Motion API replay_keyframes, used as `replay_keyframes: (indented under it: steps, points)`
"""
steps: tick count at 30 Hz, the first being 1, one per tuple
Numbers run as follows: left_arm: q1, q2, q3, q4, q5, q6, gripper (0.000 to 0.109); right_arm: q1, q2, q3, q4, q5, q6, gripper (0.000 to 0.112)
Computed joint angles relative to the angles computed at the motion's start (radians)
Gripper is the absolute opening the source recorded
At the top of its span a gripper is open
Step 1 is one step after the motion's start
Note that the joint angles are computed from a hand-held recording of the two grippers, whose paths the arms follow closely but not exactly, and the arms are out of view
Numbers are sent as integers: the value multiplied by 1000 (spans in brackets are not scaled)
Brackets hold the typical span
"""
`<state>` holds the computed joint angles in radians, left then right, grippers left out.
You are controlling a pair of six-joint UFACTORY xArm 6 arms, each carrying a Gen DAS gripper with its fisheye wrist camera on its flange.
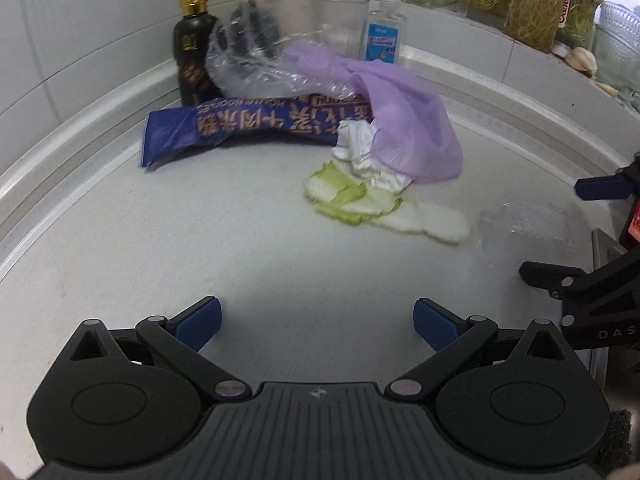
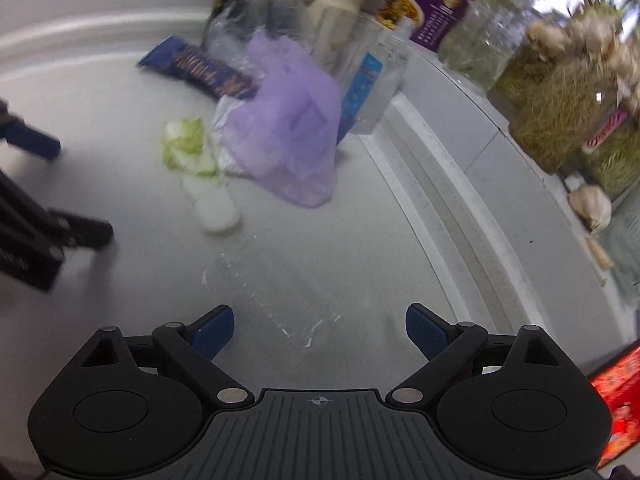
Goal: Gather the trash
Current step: 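Move both tools back to the counter toward the cabbage scraps, then grasp a cabbage scrap with the left gripper while the right grasps a clear plastic tray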
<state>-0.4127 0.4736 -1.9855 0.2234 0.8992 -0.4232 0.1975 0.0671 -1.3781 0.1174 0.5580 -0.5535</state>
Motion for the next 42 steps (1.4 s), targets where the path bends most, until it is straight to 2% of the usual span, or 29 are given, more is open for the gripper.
replay_keyframes:
  steps: [3,5,7,10,15,18,21,23,25,26,29,31,34,42]
  points:
    - [8,36,-50,-84,-18,73,102,-9,30,-31,82,6,-17,89]
    - [11,55,-69,-122,-40,114,102,-18,46,-54,150,23,-44,77]
    - [13,81,-102,-147,-46,134,102,-30,66,-92,220,69,-63,50]
    - [22,137,-188,-175,-29,111,102,-37,80,-118,258,101,-61,38]
    - [42,219,-311,-218,-14,73,102,-33,79,-110,269,84,-51,38]
    - [51,227,-315,-249,-39,70,101,-35,83,-113,286,85,-46,38]
    - [58,199,-255,-263,-100,56,98,-35,87,-116,295,86,-39,38]
    - [65,179,-205,-292,-160,60,92,-34,88,-117,298,86,-31,38]
    - [71,157,-161,-333,-206,67,78,-33,89,-117,305,85,-25,39]
    - [73,160,-163,-347,-211,66,74,-32,89,-117,309,84,-23,39]
    - [77,165,-178,-345,-196,45,51,-29,93,-121,321,87,-13,39]
    - [84,170,-191,-356,-170,24,20,-26,94,-123,329,90,-6,39]
    - [92,160,-172,-384,-174,-16,15,-16,89,-117,323,87,3,39]
    - [97,63,-35,-376,-203,-76,11,9,49,-77,302,95,33,38]
